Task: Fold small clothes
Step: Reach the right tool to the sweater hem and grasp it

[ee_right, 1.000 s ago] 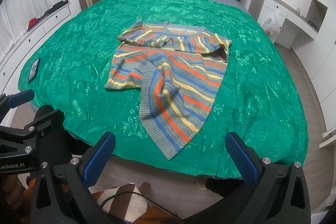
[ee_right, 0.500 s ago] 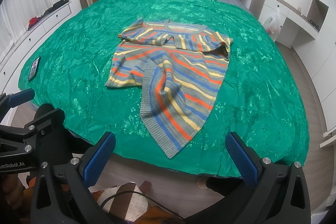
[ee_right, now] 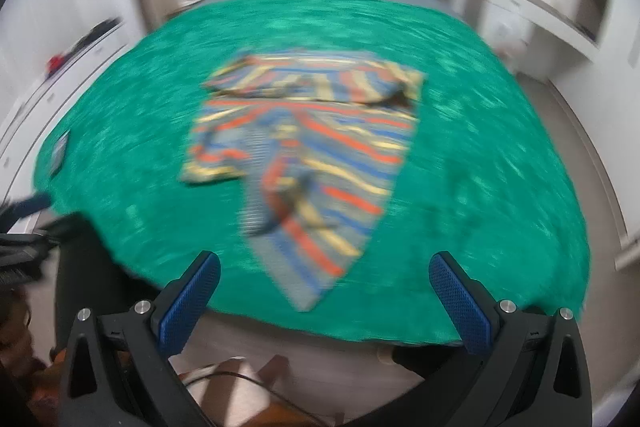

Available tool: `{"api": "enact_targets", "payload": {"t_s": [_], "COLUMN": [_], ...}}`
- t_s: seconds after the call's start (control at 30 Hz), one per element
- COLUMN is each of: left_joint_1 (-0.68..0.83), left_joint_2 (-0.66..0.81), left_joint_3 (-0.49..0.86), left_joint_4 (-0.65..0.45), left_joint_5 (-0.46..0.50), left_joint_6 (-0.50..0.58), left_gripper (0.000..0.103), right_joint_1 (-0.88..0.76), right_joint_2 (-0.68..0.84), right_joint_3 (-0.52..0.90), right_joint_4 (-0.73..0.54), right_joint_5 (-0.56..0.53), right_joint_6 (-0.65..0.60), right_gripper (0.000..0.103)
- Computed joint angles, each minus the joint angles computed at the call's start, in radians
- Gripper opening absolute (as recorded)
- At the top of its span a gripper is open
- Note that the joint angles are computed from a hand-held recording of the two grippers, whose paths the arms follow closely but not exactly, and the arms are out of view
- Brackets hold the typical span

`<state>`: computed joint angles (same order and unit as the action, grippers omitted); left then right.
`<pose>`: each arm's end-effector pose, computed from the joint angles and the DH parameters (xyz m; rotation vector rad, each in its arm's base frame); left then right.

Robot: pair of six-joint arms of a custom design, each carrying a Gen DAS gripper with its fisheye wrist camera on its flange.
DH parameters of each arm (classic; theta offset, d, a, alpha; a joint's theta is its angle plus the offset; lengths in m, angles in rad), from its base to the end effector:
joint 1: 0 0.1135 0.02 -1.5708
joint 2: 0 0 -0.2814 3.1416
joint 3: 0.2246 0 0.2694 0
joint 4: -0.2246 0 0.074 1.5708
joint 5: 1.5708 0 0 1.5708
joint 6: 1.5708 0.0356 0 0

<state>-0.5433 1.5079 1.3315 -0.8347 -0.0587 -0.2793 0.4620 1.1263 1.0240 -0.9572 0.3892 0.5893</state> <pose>0.2832 -0.1686 0.3145 0.3200 2.5767 -0.2285 0.2018 0.0854 0.3072 0.2886 2.4958 -0.0987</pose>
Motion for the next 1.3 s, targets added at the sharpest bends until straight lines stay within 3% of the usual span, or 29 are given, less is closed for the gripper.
{"api": "enact_targets", "payload": {"t_s": [0.17, 0.3, 0.4, 0.47, 0.6, 0.63, 0.67, 0.7, 0.77, 0.9, 0.97, 1.07, 1.1, 1.17, 1.23, 1.3], "left_joint_1": [0.121, 0.127, 0.105, 0.088, 0.075, 0.075, 0.076, 0.081, 0.101, 0.142, 0.147, 0.135, 0.132, 0.134, 0.141, 0.15], "left_joint_2": [0.092, 0.247, 0.373, 0.412, 0.4, 0.395, 0.391, 0.381, 0.355, 0.288, 0.275, 0.287, 0.289, 0.268, 0.241, 0.229], "left_joint_3": [0.013, 0.1, 0.217, 0.264, 0.256, 0.247, 0.237, 0.223, 0.188, 0.109, 0.086, 0.081, 0.08, 0.055, 0.025, 0.003], "left_joint_4": [0.018, 0.065, 0.054, 0.044, 0.058, 0.063, 0.066, 0.066, 0.069, 0.095, 0.105, 0.106, 0.103, 0.117, 0.128, 0.14], "left_joint_5": [0.107, 0.218, 0.22, 0.2, 0.197, 0.186, 0.171, 0.157, 0.134, 0.083, 0.085, 0.099, 0.099, 0.108, 0.107, 0.109], "left_joint_6": [0.018, 0.043, 0.048, 0.041, 0.034, 0.036, 0.037, 0.04, 0.045, 0.043, 0.037, 0.032, 0.03, 0.025, 0.02, 0.007], "left_gripper": [0.102, 0.102, 0.1, 0.099, 0.099, 0.099, 0.099, 0.099, 0.099, 0.099, 0.099, 0.099, 0.099, 0.099, 0.099, 0.099], "right_joint_1": [-0.284, -0.393, -0.41, -0.39, -0.334, -0.331, -0.332, -0.34, -0.372, -0.424, -0.478, -0.531, -0.52, -0.47, -0.397, -0.308], "right_joint_2": [-0.099, -0.069, 0.04, 0.16, 0.333, 0.352, 0.362, 0.341, 0.25, 0.08, 0.056, 0.072, 0.08, 0.1, 0.084, 0.1], "right_joint_3": [-0.155, -0.246, -0.302, -0.32, -0.318, -0.321, -0.325, -0.337, -0.343, -0.298, -0.306, -0.296, -0.288, -0.247, -0.181, -0.088], "right_joint_4": [0.029, 0.153, 0.318, 0.417, 0.547, 0.572, 0.589, 0.597, 0.527, 0.221, 0.17, 0.16, 0.154, 0.121, 0.094, 0.085], "right_joint_5": [-0.119, -0.358, -0.575, -0.68, -0.687, -0.692, -0.689, -0.691, -0.718, -0.502, -0.425, -0.486, -0.47, -0.364, -0.275, -0.274], "right_joint_6": [-0.026, -0.074, -0.097, -0.101, -0.099, -0.098, -0.099, -0.099, -0.156, -0.318, -0.359, -0.378, -0.378, -0.368, -0.353, -0.347], "right_gripper": [0.103, 0.103, 0.101, 0.086, 0.073, 0.062, 0.029, 0.007, 0.005, 0.005, 0.005, 0.007, 0.014, 0.047, 0.049, 0.05]}}
